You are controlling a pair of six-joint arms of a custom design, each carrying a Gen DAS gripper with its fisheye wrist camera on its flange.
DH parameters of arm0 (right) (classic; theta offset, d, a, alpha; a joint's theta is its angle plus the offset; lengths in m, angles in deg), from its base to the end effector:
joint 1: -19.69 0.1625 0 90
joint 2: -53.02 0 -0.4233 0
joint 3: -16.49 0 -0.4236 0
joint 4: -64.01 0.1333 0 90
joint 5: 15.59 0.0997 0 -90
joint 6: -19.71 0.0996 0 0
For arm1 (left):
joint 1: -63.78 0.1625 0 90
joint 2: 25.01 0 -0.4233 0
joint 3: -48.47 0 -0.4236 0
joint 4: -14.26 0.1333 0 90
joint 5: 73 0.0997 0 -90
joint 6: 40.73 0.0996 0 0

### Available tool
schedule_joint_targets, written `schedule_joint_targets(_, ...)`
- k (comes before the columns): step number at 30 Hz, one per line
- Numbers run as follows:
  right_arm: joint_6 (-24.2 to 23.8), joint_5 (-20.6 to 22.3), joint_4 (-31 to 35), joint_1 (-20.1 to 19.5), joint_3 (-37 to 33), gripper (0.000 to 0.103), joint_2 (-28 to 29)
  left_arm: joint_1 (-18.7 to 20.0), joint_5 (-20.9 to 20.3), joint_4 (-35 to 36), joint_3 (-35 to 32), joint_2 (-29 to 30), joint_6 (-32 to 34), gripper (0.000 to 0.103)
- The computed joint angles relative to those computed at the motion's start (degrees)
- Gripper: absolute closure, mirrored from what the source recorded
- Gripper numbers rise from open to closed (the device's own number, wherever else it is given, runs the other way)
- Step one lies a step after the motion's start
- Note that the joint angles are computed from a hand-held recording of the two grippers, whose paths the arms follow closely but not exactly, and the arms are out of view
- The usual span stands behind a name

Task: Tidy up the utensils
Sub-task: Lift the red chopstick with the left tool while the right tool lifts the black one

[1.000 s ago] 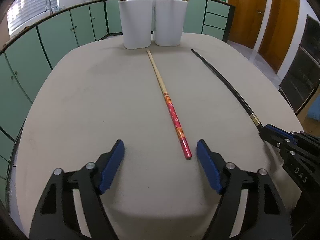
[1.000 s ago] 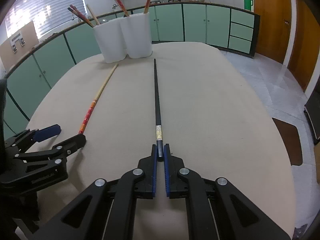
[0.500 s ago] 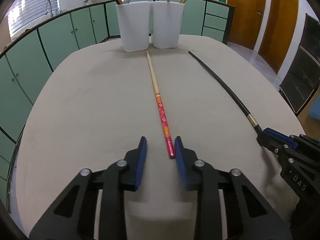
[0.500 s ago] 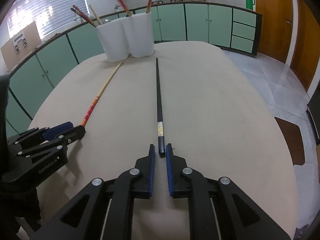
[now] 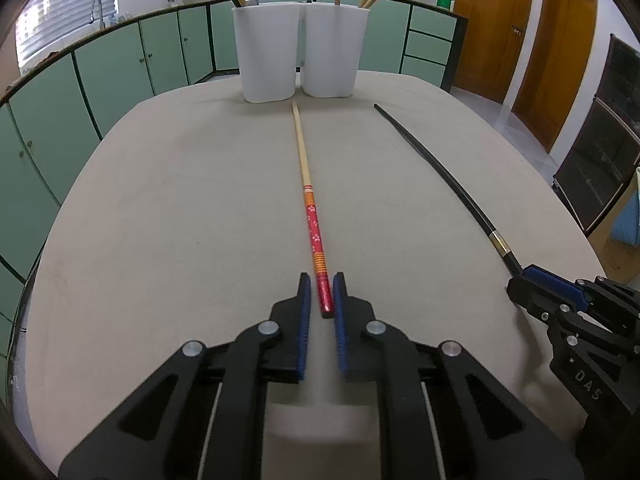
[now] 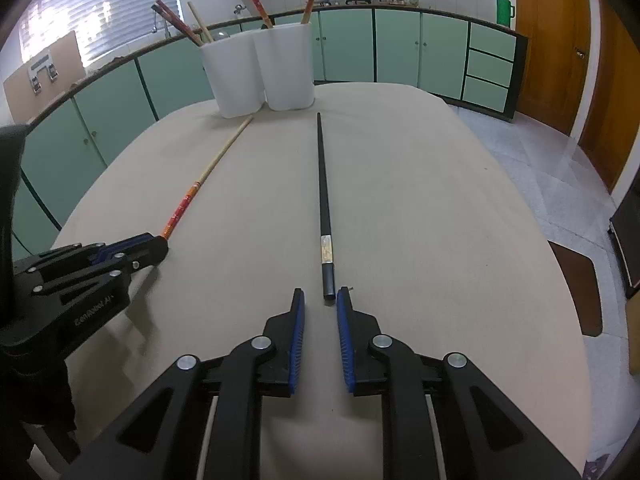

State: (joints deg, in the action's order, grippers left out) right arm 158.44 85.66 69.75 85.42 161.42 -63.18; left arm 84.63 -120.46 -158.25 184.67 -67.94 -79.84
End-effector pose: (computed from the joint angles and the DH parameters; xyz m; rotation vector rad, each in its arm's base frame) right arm 0.0180 -0.2370 0.2012 0.2230 -2.3025 0.8995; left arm -0.2744 -0.3192 -0.0628 0.7319 2.3761 -0.6467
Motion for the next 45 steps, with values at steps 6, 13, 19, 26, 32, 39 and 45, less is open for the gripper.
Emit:
schedule_joint_targets(6, 0.81, 0.41, 0.13, 0.63, -0.24, 0.097, 0.2, 0.56, -0.57, -1.37, 0.3, -0.29, 0.28, 0.098)
schedule_joint_targets(13, 1.78, -0.32, 2.46, 1.08, -0.56, 0.098, -3.17, -0.92, 0.84, -1.74, 2.01, -3.03, 1.93, 0.098)
schedule_joint_targets(19, 3.33, 0.38, 5.72, 5.43, -2.77, 0.098, -7.4, -4.14, 4.48, -0.28, 3.61, -8.37, 4.43, 0.098)
schedule_joint_targets(26, 5.87, 3.25, 8.54, 14.1, -7.56, 0.103, -8.36, -5.84, 7.15, -2.29, 3.09, -13.81, 8.52, 0.098)
schedule_joint_targets(32, 7.87, 3.48, 10.83, 17.34, -11.46, 0.103, -6.44, -5.74, 8.07, -5.78, 1.11, -15.25, 13.74, 0.098)
schedule_joint_targets(39, 3.14, -4.64, 9.93, 1.1, -5.2, 0.098, -7.36, -5.44, 6.25, -7.75, 4.06, -13.64, 10.5, 0.098)
schedule_joint_targets(45, 0.06, -8.47, 8.15, -6.87, -2.26, 0.091, -4.79, -4.7, 3.23, -11.27, 6.37, -8.99, 7.51, 0.098)
